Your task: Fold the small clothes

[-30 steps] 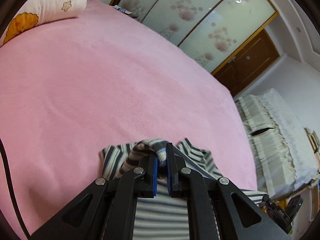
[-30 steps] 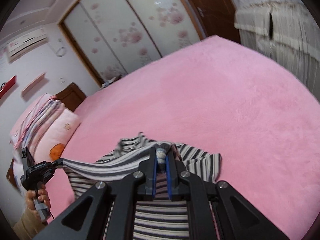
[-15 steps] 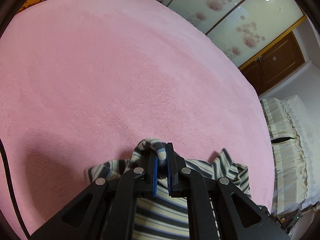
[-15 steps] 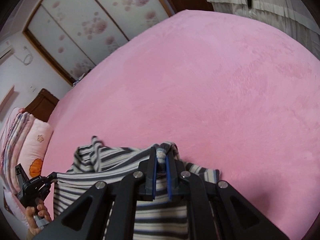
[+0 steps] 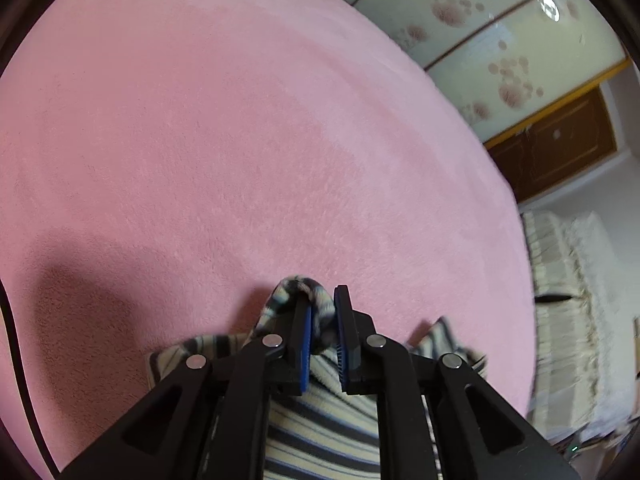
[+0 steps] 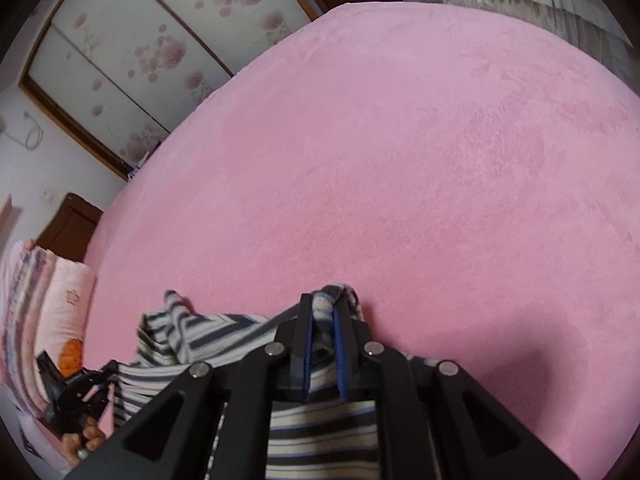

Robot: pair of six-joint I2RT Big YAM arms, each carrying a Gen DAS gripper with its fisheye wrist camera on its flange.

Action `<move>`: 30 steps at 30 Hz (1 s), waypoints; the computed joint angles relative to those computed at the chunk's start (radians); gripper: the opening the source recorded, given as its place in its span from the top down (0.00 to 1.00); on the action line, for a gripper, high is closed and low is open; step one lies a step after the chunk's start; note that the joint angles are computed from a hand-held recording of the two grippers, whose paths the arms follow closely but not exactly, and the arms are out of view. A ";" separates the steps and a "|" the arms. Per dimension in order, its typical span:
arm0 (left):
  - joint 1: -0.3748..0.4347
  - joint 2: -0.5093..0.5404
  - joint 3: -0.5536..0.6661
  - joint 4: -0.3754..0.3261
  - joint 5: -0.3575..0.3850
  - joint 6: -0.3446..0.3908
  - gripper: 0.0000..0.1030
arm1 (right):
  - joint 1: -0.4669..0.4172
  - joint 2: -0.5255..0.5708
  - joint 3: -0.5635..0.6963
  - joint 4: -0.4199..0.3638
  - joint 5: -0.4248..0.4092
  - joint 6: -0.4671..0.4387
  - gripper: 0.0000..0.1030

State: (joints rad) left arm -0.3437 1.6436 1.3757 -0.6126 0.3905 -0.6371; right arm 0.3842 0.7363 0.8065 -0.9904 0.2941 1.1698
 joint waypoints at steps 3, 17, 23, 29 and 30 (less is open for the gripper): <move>0.016 -0.013 -0.010 0.041 0.034 -0.038 0.91 | -0.013 -0.035 -0.007 0.031 -0.014 0.012 0.90; 0.008 -0.029 -0.015 0.020 -0.063 -0.070 0.35 | -0.001 -0.084 0.008 -0.073 0.107 0.082 0.57; -0.030 -0.084 -0.013 -0.020 -0.174 0.207 0.35 | 0.078 -0.024 0.073 -0.153 0.182 -0.032 0.62; -0.084 -0.114 -0.027 -0.054 -0.291 0.464 0.35 | 0.055 0.023 0.082 -0.171 0.084 -0.069 0.63; -0.084 -0.107 -0.024 -0.057 -0.307 0.477 0.34 | 0.043 0.019 0.070 -0.154 0.057 -0.066 0.63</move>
